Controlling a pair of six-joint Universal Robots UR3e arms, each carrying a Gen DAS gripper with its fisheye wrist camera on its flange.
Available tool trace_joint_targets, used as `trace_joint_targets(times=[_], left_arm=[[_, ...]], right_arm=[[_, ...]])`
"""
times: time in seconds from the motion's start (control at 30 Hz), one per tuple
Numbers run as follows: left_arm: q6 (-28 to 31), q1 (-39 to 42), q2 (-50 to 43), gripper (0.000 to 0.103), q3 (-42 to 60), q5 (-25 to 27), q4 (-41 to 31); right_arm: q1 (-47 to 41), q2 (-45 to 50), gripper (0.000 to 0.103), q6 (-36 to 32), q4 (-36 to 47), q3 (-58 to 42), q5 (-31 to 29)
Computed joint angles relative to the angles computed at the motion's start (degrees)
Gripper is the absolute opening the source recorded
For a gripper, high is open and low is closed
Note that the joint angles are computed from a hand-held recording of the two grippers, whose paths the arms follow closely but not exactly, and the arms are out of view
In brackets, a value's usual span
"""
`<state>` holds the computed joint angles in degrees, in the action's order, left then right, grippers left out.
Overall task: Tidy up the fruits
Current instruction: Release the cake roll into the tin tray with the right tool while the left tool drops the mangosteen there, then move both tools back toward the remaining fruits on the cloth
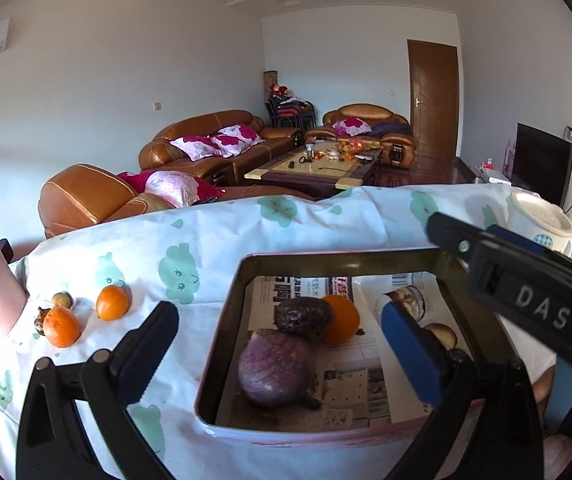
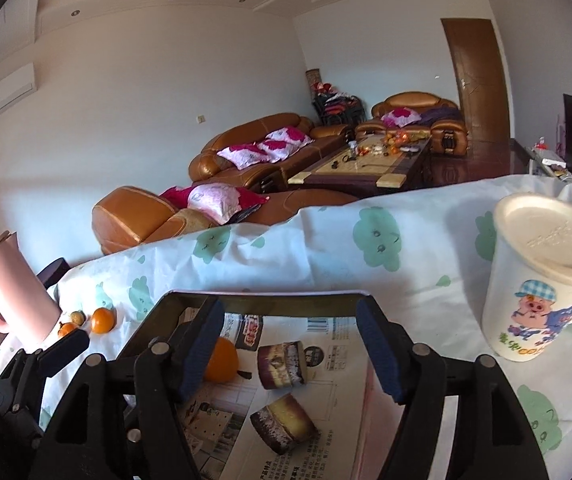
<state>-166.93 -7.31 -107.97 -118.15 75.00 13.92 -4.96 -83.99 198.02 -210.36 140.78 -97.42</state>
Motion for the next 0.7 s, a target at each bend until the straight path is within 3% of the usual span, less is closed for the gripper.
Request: trace_joint_targets(times=[0.17,0.3,0.6,0.7], left_arm=[[-1.4,4.0,1.4,0.103,-2.1,-0.2,1.3],[0.1,6.2,0.8,0.103,-4.5,2.2,5.8],[5.0,13.7,2.3,0.103,-7.5,-2.0,6.4],[6.3,16.0,1.9,0.103,-7.2,-2.6,6.5]], right_arm=[[3.1,2.0,0.070,0.7,-6.0,0.7,-7.6],[3.9,2.7,0.070,2.3,-4.4,0.2,-8.2],[12.5,7.0,0.070,3.2,-4.6,-3.6,-19.7],[14.8,7.6,0.070,5.2,-2.3,-5.1,-20.3]])
